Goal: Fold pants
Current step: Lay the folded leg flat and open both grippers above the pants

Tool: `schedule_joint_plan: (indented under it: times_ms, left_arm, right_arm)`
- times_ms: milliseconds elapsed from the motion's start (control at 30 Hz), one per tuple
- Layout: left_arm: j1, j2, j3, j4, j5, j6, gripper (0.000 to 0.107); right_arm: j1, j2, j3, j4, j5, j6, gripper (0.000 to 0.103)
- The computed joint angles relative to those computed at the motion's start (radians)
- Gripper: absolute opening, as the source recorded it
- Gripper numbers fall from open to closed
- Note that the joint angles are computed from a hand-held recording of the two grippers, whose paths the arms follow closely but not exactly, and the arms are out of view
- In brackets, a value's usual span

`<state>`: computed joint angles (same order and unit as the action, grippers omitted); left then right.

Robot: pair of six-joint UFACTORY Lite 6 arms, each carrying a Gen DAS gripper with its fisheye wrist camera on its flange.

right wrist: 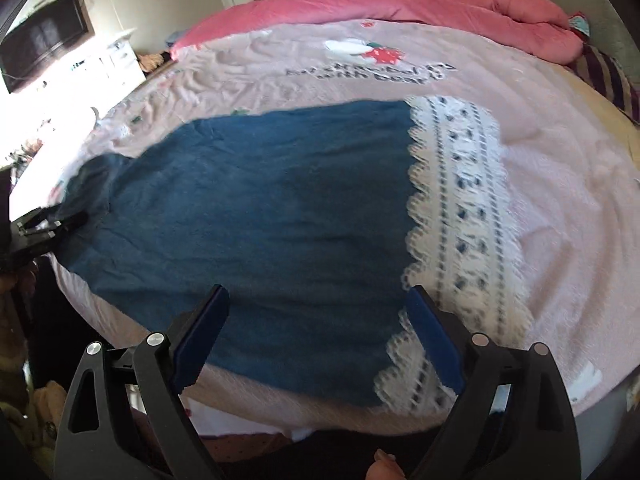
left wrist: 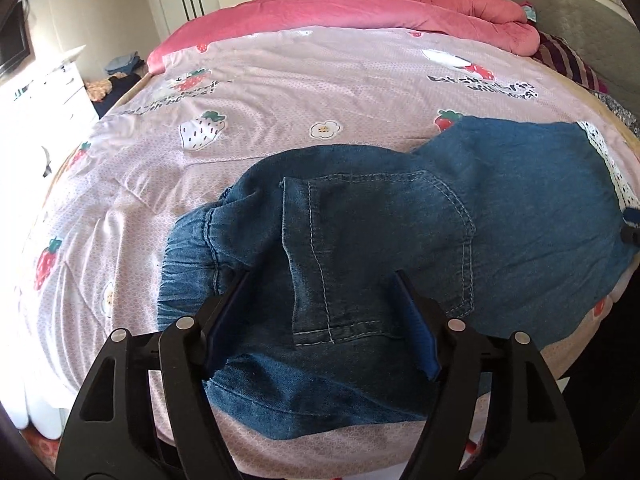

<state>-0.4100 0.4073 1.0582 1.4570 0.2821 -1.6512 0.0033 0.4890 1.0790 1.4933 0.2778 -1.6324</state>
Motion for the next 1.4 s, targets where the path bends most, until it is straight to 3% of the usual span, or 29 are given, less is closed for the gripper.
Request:
schedule_joint_plan:
  times_ms: [400, 667, 767, 1400]
  left_arm:
    - [0.022, -0.005, -0.022, 0.150, -0.049, -0.152, 0.065]
    - [0.041, -0.048, -0.054, 0.233, -0.095, -0.250, 0.065]
    - [0.041, -0.091, -0.078, 0.244, -0.108, -0.279, 0.072]
    - [-0.149, -0.187, -0.009, -0.183, 0.007, 0.132, 0.085]
  right_arm:
    - [-0.005, 0.037, 0.030, -0.053, -0.020, 0.074, 0.090]
    - [-0.036, 0.002, 0.012, -0.055, 0.034, 0.124, 0.090]
    - [-0.070, -0.042, -0.019, -0.027, 0.080, 0.124, 0.090]
    - [-0.153, -0.248, -0.148, 0.063, 0.135, 0.015, 0.095]
